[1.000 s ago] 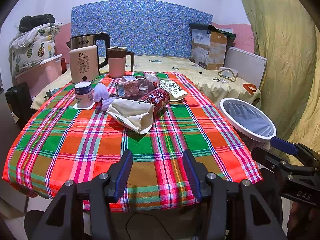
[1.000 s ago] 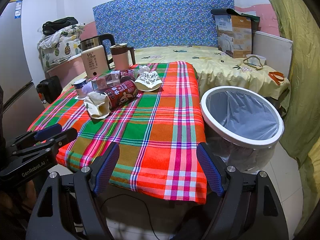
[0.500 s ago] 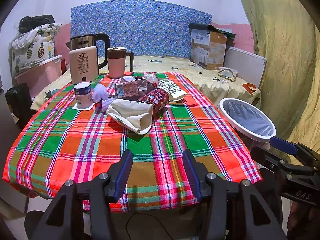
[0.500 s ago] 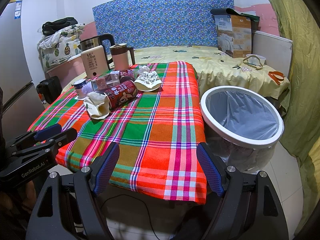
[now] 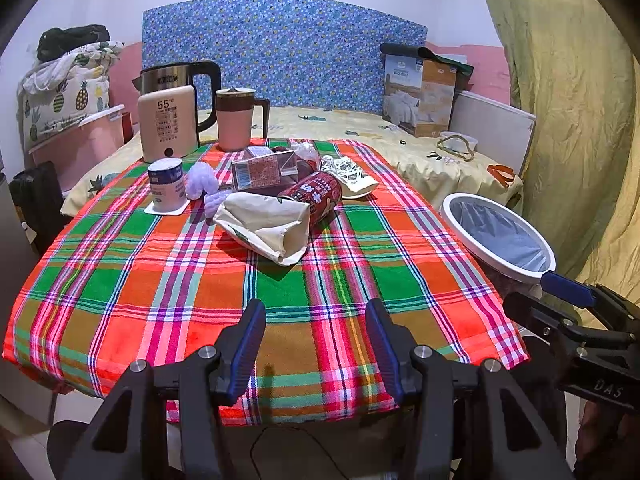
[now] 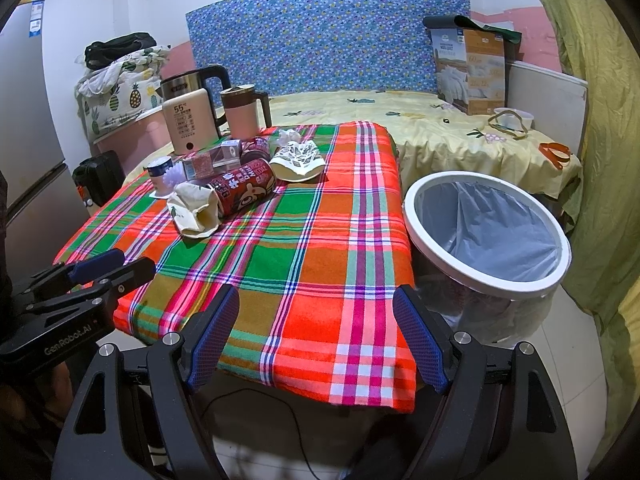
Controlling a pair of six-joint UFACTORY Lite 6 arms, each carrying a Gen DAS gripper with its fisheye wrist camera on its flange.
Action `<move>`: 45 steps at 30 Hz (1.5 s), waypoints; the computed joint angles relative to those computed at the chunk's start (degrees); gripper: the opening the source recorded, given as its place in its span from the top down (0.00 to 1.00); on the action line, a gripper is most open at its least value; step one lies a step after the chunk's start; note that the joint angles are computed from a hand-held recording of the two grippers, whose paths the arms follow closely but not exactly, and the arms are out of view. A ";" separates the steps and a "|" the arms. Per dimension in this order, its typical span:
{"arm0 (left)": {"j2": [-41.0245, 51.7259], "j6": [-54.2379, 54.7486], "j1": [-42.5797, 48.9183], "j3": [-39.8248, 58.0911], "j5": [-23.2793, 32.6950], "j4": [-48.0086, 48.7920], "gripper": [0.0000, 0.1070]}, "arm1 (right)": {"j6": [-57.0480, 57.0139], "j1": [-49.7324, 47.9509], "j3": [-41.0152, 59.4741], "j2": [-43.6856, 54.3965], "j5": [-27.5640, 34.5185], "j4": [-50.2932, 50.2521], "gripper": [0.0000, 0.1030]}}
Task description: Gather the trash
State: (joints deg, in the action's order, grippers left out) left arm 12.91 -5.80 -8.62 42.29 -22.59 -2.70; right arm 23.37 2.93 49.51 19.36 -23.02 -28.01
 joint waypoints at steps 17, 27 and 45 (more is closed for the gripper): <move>19.45 -24.96 8.65 22.29 5.82 25.50 0.52 | 13.42 0.49 12.39 9.92 3.13 -14.77 0.22; 29.24 -46.09 11.52 35.79 7.31 41.84 0.60 | 17.95 0.37 17.94 13.97 4.72 -18.90 0.22; 26.89 -47.48 15.47 31.16 2.60 45.54 0.95 | 49.30 4.93 35.93 24.51 7.79 -45.88 0.22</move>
State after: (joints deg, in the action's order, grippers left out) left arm 39.80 -53.28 6.85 73.46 -19.98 42.84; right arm 72.67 7.85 85.44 43.87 -15.22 -73.89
